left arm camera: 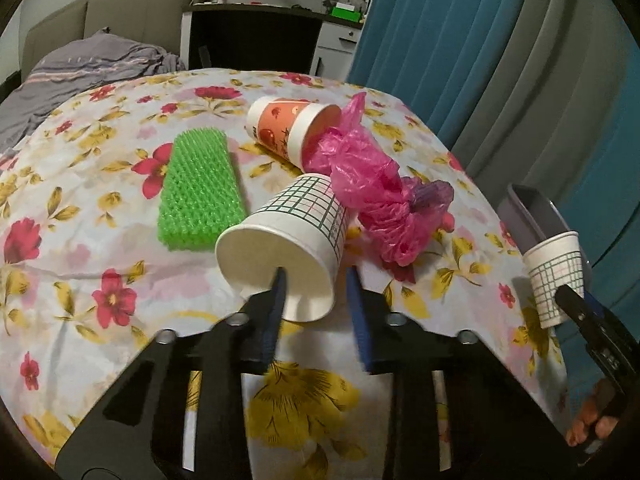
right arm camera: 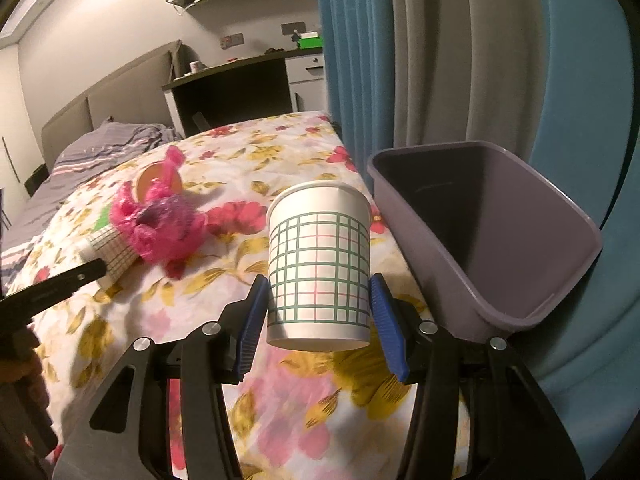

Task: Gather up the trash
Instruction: 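Grasp a green-grid paper cup with the right gripper while the left grasps another cup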

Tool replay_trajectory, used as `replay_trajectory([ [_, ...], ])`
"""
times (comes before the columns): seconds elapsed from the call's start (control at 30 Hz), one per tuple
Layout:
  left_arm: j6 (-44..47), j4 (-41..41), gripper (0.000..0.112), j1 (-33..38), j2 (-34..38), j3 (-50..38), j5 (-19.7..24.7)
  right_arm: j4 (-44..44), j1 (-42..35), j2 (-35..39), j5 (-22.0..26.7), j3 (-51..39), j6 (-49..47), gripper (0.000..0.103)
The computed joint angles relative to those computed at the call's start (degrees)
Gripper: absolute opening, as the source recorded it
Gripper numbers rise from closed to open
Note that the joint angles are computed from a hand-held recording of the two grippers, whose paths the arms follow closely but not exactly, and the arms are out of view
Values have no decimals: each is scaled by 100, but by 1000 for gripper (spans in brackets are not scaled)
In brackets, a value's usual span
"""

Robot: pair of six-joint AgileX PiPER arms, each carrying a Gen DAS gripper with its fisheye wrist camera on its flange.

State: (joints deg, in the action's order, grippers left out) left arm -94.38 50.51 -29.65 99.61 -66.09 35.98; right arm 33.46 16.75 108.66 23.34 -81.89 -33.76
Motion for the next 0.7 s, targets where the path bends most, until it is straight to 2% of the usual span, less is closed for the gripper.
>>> replay_trajectory([
  [0.1,-37,-18,6,69,-16,68,-192,307,2,-124,-7,152,-301,51],
  [0.2,-161,115,2,39,-76,141,-182,476,30,-212,-33,256,-476,51],
  [0.43,-778,507,2,-230,-437,513,-80,760,53,-358,-84,466,-766,51],
  [0.57,-1499,927,2,-559,-785,886,180,906,91,-474,-117,617,-932,51],
  [0.7,-2188,1255,2,-1007,-1206,1271,700,1099,119,-610,-163,766,-1123,51],
])
